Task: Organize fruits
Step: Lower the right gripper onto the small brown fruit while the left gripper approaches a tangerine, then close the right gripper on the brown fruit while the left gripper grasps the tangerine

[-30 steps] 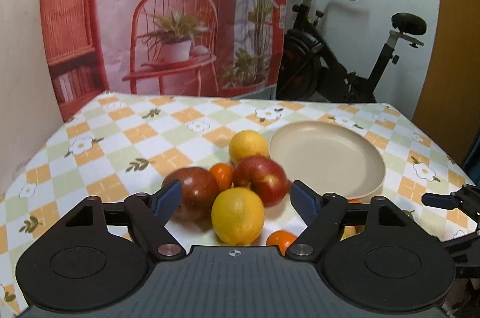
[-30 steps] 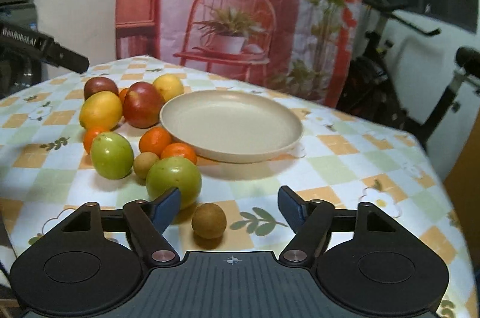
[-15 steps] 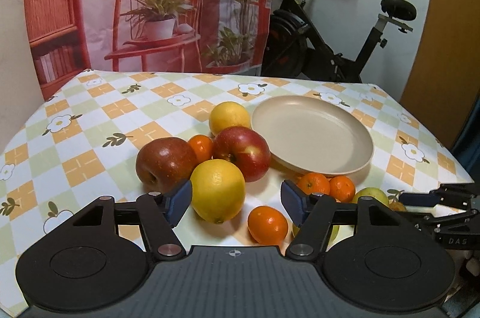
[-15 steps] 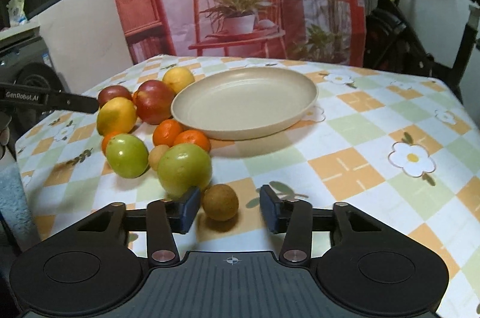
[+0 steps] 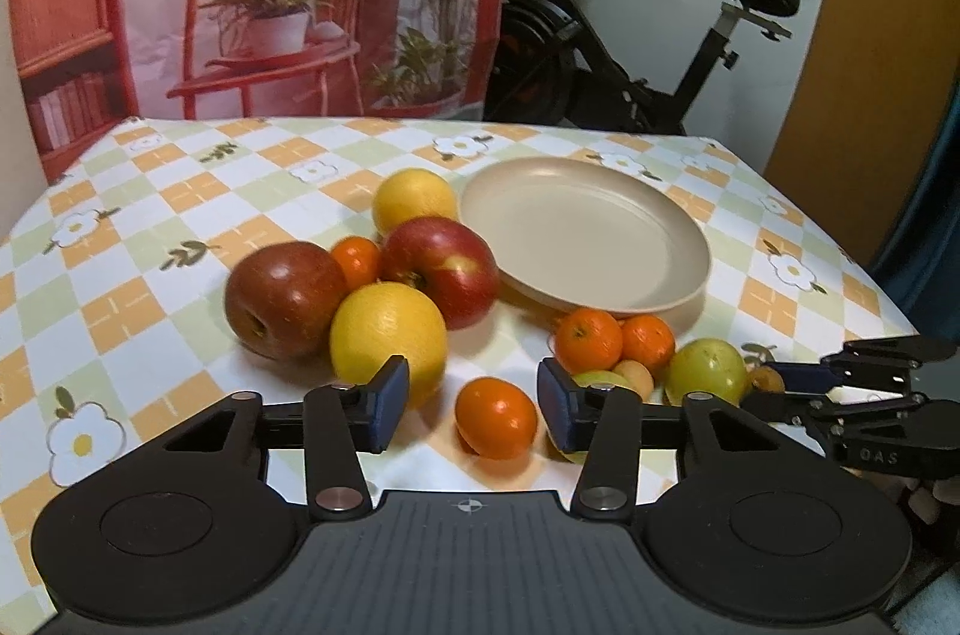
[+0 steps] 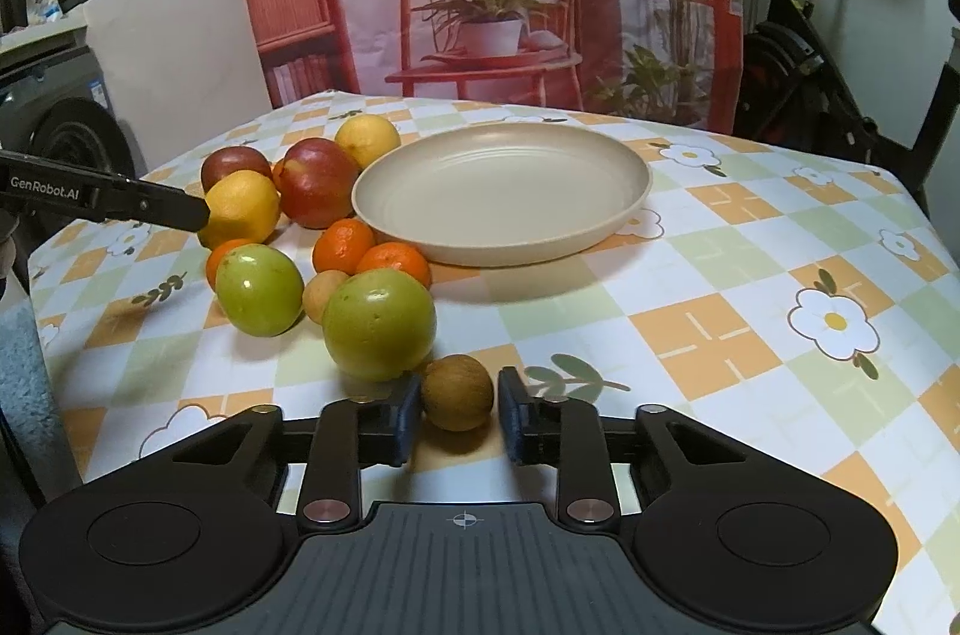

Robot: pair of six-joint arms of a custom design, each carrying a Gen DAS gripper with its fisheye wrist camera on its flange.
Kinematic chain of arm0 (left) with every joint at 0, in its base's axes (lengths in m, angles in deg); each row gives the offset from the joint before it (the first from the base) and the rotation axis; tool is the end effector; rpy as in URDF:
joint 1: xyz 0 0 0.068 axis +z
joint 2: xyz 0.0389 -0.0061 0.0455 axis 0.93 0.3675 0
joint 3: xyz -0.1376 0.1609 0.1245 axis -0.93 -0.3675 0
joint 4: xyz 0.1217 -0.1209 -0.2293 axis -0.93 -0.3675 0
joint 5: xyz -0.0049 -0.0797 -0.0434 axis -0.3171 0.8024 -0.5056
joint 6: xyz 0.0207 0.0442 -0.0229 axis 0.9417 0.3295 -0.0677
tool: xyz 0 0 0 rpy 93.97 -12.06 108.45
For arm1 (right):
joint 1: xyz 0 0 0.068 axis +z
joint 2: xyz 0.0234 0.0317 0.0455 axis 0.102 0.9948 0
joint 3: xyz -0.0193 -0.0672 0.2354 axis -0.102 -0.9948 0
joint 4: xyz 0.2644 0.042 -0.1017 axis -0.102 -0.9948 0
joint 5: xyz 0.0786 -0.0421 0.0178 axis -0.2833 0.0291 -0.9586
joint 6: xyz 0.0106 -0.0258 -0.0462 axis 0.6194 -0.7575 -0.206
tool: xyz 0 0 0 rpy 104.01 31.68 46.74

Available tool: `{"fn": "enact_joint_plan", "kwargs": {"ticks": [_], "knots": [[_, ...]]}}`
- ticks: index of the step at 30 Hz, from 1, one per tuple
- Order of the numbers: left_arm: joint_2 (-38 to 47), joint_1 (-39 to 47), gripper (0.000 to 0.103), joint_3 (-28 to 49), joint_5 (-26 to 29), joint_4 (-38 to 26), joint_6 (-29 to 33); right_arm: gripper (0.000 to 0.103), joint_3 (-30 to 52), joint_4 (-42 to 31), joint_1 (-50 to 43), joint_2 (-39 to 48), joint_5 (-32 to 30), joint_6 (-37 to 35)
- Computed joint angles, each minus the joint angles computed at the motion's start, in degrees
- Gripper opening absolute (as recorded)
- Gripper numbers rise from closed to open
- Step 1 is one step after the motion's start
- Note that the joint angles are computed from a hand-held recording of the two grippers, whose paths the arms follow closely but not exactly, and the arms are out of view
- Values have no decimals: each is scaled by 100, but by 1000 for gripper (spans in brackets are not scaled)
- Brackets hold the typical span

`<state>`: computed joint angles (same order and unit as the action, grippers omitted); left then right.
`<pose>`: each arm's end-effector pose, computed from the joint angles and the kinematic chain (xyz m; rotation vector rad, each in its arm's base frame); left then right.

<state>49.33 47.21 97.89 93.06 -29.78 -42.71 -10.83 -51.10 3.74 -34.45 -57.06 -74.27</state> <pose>0.3176 -0.1284 0.2410 0.4883 2.2477 -0.3445 0.2328 -0.0003 0.2356 -0.1767 2.3157 0.2097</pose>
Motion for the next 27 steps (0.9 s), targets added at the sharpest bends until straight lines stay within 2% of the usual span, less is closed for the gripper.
{"fn": "enact_joint_plan", "kwargs": {"ticks": [3,10,22,27], "knots": [[112,20,38,78,184,-107,42,24,0,6,1,2,2,-5],[444,72,38,321,252,-314,-109,24,2,-2,-1,-2,-18,-7],[1083,298,38,925,910,-646,-999,24,3,4,14,4,0,1],[1311,352,38,1059,984,-596,-1374,24,0,5,16,3,0,3]]}}
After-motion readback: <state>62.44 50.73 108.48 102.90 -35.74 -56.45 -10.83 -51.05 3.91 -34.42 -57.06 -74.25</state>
